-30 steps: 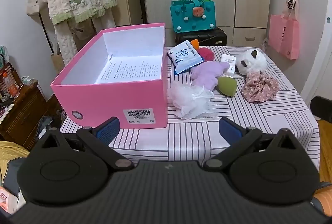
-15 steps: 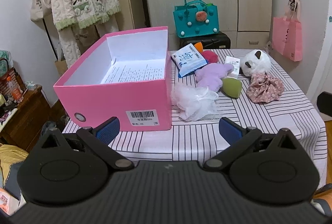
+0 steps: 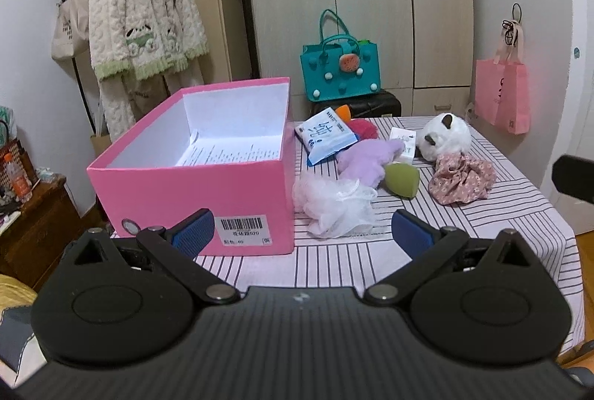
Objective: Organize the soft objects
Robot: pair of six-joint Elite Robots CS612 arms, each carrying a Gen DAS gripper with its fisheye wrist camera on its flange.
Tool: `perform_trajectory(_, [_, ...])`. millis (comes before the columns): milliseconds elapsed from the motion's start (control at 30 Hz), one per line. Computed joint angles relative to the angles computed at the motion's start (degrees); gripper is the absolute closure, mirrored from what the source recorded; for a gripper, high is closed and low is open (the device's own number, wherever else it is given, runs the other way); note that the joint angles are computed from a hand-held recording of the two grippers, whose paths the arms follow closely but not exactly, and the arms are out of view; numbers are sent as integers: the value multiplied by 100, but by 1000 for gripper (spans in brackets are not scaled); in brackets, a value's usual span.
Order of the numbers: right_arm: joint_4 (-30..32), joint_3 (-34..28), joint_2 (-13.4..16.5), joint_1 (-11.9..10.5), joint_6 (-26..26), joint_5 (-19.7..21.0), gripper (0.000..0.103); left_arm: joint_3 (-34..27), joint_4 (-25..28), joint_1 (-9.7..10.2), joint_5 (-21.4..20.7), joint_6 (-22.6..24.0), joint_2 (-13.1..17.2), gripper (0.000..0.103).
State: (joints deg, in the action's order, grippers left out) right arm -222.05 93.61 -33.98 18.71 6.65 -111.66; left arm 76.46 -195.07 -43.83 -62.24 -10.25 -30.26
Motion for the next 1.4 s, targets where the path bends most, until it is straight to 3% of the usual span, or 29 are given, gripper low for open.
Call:
perform_trajectory(100, [-393,-31,105,-14,-15,61,0,-5,-32,-3,-20,14,10,0])
perform_trajectory(200, [-690,-126,227,8,-2,-127,0,-7,-36,3,-72,-18,17,0])
perform_trajectory(567, [-51,18,123,-73,27,63,0,68,-181,58,-343,-227,7,0])
perform_trajectory(700, [-43,78,116,-107,124,212,0,44,-112,51,-275,-193,27,0])
perform_trajectory(1400, [-177,89,146,-102,112,188,0,52,-197,27,-227,-174,40,0])
